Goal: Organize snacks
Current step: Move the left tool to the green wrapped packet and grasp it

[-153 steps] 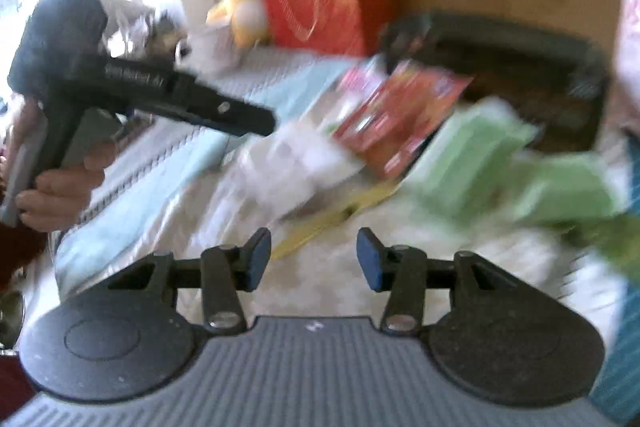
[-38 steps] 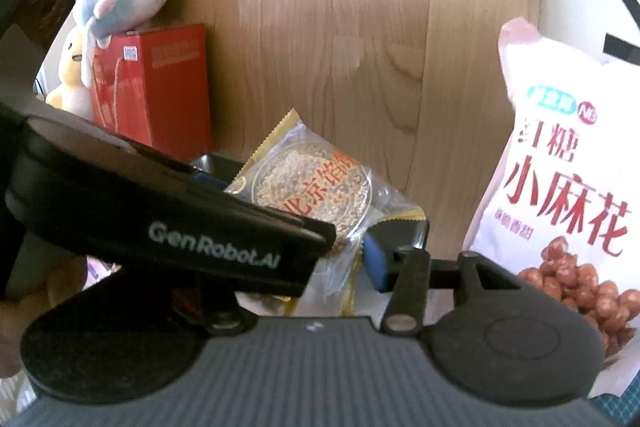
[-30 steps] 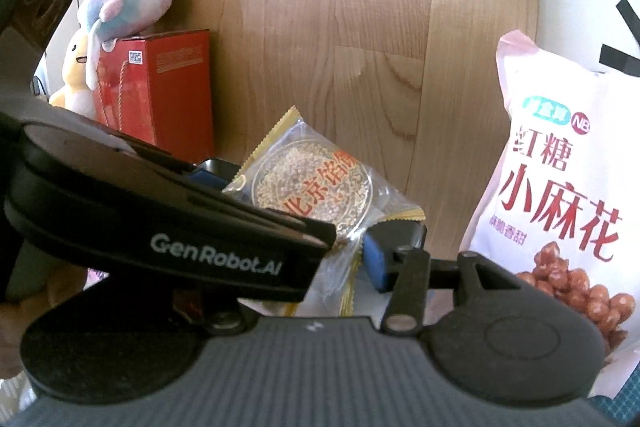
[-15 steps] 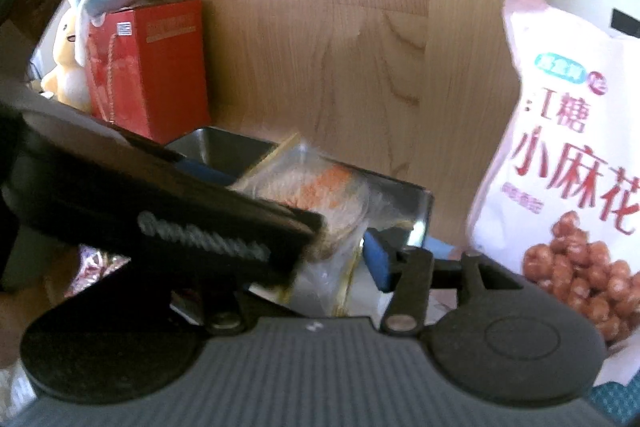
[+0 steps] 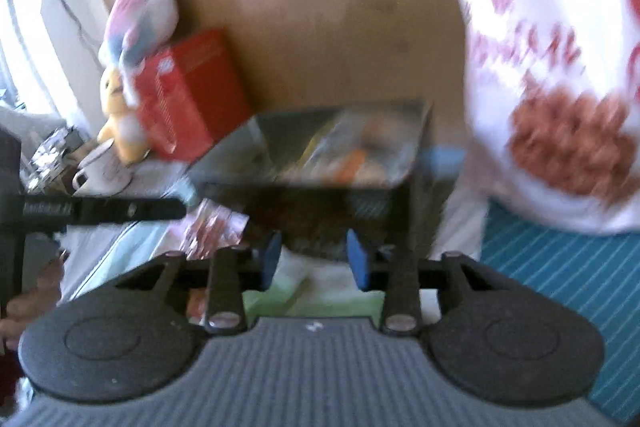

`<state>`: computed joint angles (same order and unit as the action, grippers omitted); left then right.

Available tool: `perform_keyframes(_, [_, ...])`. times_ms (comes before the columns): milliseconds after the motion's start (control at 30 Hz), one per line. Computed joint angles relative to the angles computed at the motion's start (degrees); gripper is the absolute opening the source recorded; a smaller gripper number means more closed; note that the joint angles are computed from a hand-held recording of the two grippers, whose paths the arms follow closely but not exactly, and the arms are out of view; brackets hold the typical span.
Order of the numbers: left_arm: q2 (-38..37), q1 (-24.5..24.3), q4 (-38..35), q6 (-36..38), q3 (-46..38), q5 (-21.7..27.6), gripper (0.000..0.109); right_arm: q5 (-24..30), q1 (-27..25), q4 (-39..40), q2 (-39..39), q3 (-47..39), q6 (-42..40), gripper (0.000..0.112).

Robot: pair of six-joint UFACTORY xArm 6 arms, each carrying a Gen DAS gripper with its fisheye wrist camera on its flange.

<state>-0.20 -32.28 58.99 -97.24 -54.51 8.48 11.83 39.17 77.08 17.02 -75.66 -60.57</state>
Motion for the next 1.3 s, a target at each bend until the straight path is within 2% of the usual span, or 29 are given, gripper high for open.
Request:
perform_keyframes(167, [-7.31, 0.62, 4.11, -11.46, 11.01, -2.55, 0.065, 4.08, 0.95, -8.96, 3.98, -2.91, 12.98, 0.032])
perform_keyframes(233, [-10.73, 0.78, 5.38, -14.37, 15.07, -3.21, 0.065, 5.75, 0.97, -9.53, 3.3, -2.02, 15.83, 0.028])
perform_keyframes(300, [-13.64, 0.35, 6.75, -16.37, 18.09, -3.37, 0.065, 7.06, 1.87, -8.04, 0.7, 0.73, 14.31, 0.022])
perform_keyframes(400, [-16.04, -0.88, 10.87, -20.54, 20.26, -4.05, 0.065, 8.23, 4.83, -6.26, -3.68, 6.74, 12.06, 0.022])
perform_keyframes(467, [-16.84, -2.51, 13.18, -22.25, 20.48, -3.12, 0.065, 8.42, 7.33, -0.45, -5.6, 9.93, 8.14, 0.024])
perform_keyframes(567, [-19.12, -4.44, 15.08, -23.54, 21.87, -2.33, 0.065, 10.62, 9.51, 4.27, -8.95, 13.45, 3.82, 0.025])
perform_keyframes(633, [-22.07, -6.14, 16.01, -24.53, 23.43, 0.36, 0.065, 11.16, 10.76, 10.54, -11.81, 16.08, -1.73, 0.029])
perform_keyframes(667, [-23.85, -6.42, 16.38, -25.24, 24.64, 0.94, 0.066, 9.7, 11.77, 11.94, -13.06, 17.17, -4.36, 0.031])
perform_keyframes(733, [-27.09, -6.19, 16.84, -26.66, 27.05, 0.97, 0.066, 4.13, 14.27, 14.38, -15.7, 19.49, -11.3, 0.052])
perform_keyframes(800, [-29.84, -6.1, 16.29, -27.08, 29.34, 0.95, 0.066, 0.39, 16.44, 15.19, -16.91, 20.89, -17.11, 0.062])
perform_keyframes(900, [-29.88, -6.73, 17.35, -28.22, 29.91, 1.27, 0.066, -4.98, 18.84, 9.43, -14.18, 19.76, -16.32, 0.062])
perform_keyframes(933, [-28.82, -7.02, 17.23, -28.3, 29.42, 1.34, 0.065, -6.54, 19.24, 9.81, -13.11, 19.28, -17.96, 0.062])
perform_keyframes(1033, [-25.74, -8.36, 16.85, -26.3, 27.45, 2.71, 0.063, -9.62, 20.62, 14.11, -9.88, 16.8, -23.73, 0.062])
perform_keyframes(1100, [-24.08, -10.18, 16.57, -24.07, 26.0, 4.84, 0.056, -11.25, 21.44, 22.17, -7.81, 13.92, -33.07, 0.063])
perform_keyframes(1133, [-22.99, -10.7, 16.13, -22.68, 25.26, 4.69, 0.051, -12.02, 21.9, 23.9, -7.24, 13.15, -35.26, 0.061])
perform_keyframes(1233, [-22.27, -12.95, 15.93, -22.23, 24.46, 6.18, 0.053, -13.24, 23.28, 19.77, -7.63, 13.99, -30.0, 0.051])
perform_keyframes(1300, [-22.42, -13.46, 17.4, -23.61, 24.64, 4.78, 0.052, -15.69, 24.51, 18.51, -8.57, 15.38, -27.99, 0.047])
